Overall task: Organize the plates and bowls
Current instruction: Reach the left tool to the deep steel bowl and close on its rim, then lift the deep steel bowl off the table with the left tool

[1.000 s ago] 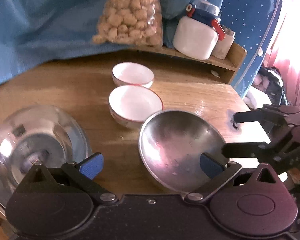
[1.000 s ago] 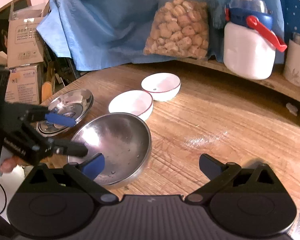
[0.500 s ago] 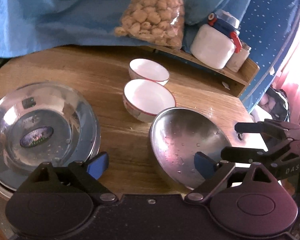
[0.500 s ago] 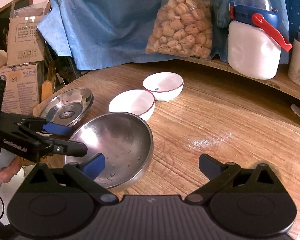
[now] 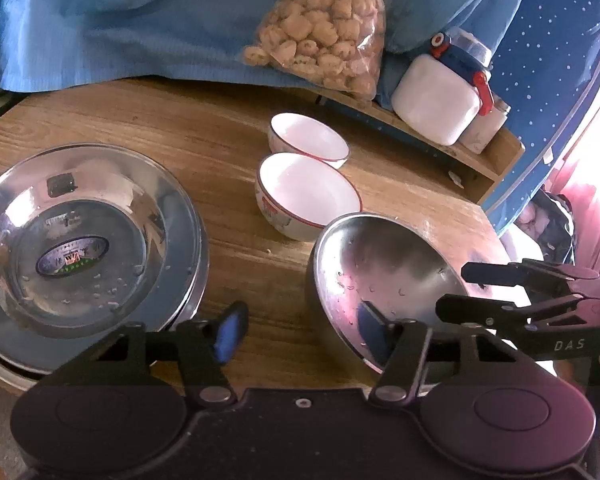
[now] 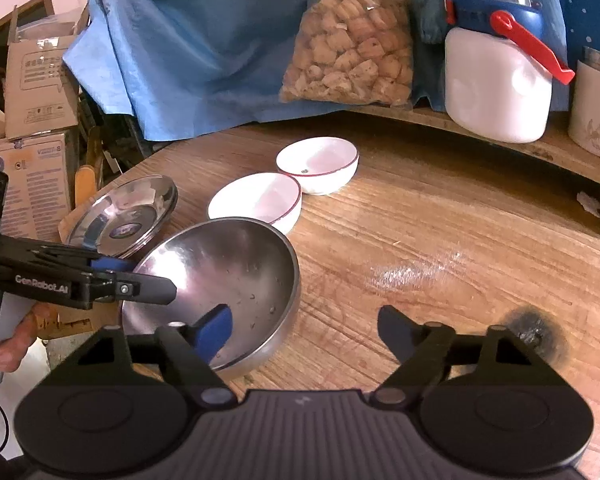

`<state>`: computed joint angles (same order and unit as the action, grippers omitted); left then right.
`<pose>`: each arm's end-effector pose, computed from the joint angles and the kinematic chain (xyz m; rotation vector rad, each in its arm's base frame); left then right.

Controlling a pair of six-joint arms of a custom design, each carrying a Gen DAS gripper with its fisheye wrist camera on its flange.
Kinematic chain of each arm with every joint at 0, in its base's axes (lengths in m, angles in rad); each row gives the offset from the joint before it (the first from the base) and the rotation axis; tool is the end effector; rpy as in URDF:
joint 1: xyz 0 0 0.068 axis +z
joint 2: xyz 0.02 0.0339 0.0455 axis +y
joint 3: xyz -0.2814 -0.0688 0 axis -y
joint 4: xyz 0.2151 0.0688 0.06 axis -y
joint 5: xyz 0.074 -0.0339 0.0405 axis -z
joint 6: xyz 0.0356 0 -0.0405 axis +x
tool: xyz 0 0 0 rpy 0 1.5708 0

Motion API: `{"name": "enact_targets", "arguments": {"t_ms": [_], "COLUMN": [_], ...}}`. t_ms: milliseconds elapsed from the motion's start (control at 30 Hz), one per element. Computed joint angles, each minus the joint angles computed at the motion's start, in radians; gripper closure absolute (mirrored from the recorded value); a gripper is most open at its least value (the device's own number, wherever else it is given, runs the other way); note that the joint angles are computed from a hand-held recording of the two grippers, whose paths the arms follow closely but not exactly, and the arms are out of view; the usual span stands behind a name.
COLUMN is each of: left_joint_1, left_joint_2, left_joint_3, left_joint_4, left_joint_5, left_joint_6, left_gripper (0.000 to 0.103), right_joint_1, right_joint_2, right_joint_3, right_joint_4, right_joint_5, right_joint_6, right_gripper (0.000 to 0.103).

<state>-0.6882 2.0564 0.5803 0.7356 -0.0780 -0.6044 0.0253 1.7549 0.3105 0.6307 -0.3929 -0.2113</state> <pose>0.2429 -0.1962 0.0800 0.0587 2.3758 -0.5567 0.2311 0.0195 0.1066 -0.4581 2.2916 0.3756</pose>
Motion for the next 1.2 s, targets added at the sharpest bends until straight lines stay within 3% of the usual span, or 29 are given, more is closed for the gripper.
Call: {"name": "enact_targets", "arguments": {"t_ms": [133,367,600,733,967,1200], "left_joint_1": [0.003,-0.005,-0.001,0.001,0.016,0.027], "left_joint_2": [0.014,0.031,0.059,0.066,0.082,0.019], "left_joint_3": [0.007,0.007,-0.002,0.006,0.009,-0.059], "left_joint_4": [0.013,0.051,0.115,0.12,0.149,0.233], "left_joint_5": [0.033,0.038,0.054,0.053,0.083,0.061], "left_joint_6": [-0.001,0.031,0.04,0.018,-0.031,-0.028], "left_gripper": [0.061,0.07,0.08,0.08,0.084,0.084], "right_joint_1": [-0.007,-0.021,0.033,0.091,0.047,0.062], "right_joint_2": [0.009,0.038,0.066,0.083,0.058,-0.088], "right_joint_3": [-0.004,0.016,0.026,0.02,0.037,0.046], "right_joint_4": [0.005,-0.014,-0.027,-0.006,-0.062,-0.115], "right_joint_5": [-0.007,-0.047,-0.047,0.038,-0.015,-0.034], "right_joint_6": [0.007,0.037,0.073,0.109,0.174,0.194], "right_gripper": [0.029,0.043,0.068,0.072,0.076,0.076]}}
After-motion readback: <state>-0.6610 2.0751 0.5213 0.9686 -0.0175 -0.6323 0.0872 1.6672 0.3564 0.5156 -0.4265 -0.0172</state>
